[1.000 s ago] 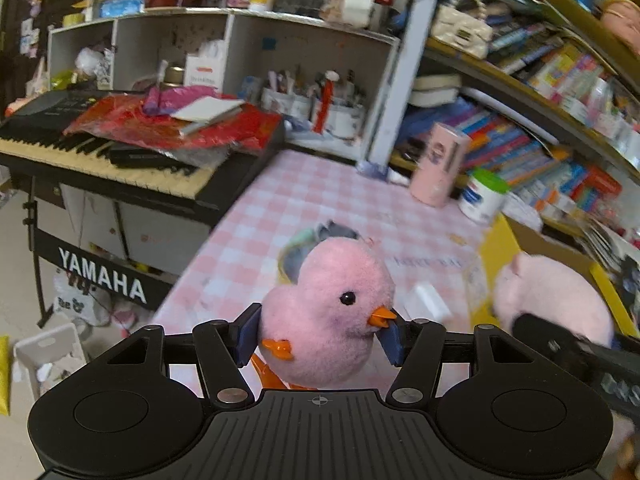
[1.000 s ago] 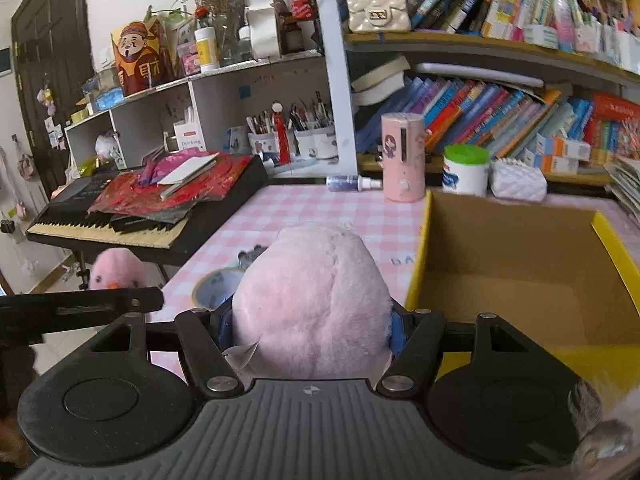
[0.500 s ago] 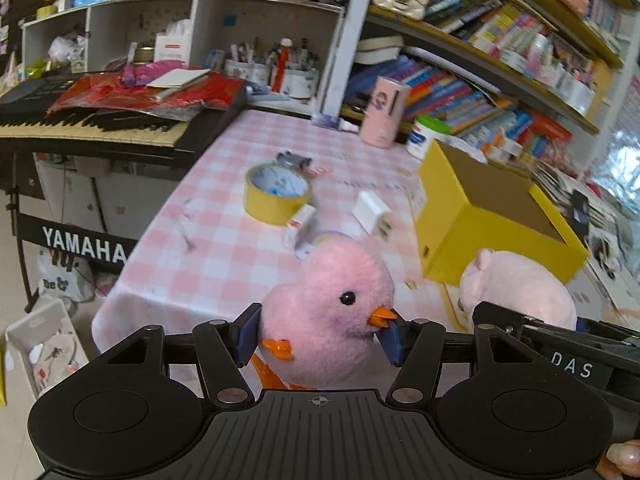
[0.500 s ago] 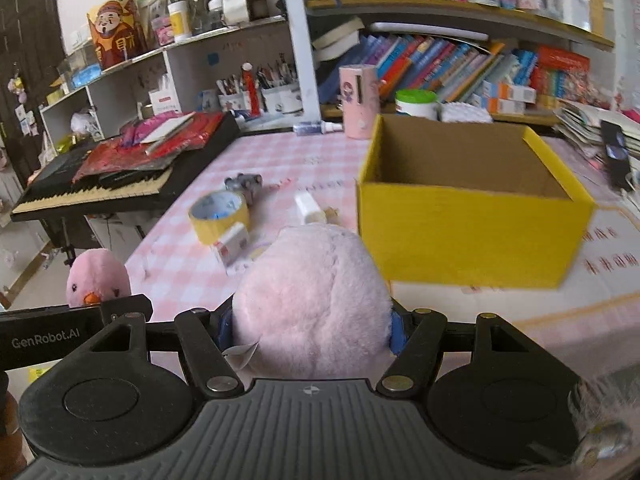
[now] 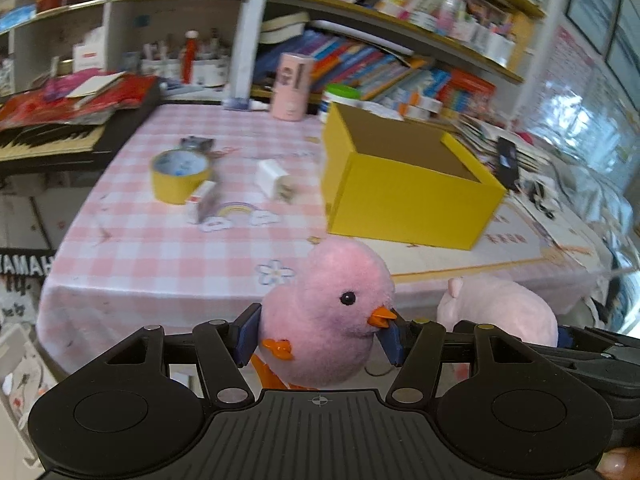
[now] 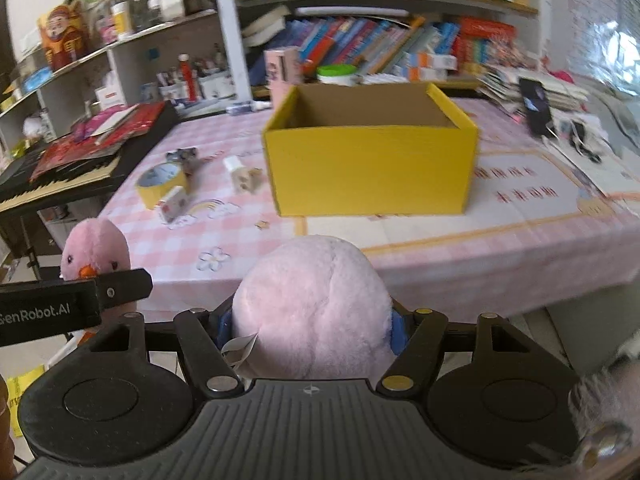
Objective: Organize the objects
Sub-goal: 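Carry the pink pig and pink chick in both tools toward the yellow box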
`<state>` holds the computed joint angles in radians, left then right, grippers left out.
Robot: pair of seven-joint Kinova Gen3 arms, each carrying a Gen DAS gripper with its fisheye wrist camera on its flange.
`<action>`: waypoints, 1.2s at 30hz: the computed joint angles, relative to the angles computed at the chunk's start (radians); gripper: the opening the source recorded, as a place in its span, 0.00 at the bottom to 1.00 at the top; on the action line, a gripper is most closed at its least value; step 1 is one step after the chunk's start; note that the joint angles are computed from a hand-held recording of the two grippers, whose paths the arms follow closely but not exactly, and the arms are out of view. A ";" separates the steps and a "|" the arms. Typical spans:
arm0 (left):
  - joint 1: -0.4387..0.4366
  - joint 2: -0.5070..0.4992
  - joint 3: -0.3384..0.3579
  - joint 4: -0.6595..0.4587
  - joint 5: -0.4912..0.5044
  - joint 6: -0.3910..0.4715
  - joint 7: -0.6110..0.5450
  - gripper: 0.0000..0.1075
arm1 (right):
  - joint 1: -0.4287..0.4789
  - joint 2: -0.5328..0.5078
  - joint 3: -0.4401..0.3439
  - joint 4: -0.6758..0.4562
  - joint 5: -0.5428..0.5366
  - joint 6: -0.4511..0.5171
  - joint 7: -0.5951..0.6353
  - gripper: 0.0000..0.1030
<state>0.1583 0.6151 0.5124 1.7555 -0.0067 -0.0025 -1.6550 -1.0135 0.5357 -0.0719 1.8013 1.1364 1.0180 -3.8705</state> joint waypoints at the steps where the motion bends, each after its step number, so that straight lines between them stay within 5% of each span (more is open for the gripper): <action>1: -0.002 0.006 0.012 -0.006 -0.006 0.008 -0.005 0.55 | -0.006 -0.005 -0.001 0.009 -0.009 0.009 -0.014 0.65; 9: -0.001 0.052 0.075 -0.056 -0.012 0.063 -0.092 0.55 | -0.019 -0.027 -0.020 0.044 -0.085 0.077 -0.084 0.65; 36: 0.121 0.122 -0.010 -0.244 0.129 0.175 -0.248 0.55 | 0.091 -0.063 -0.013 0.101 -0.078 0.002 -0.067 0.65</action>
<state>0.2792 0.7367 0.5023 1.5118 0.1227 0.1727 -1.9027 -0.9228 0.4727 -0.0846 1.9021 1.0581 1.0197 -3.9377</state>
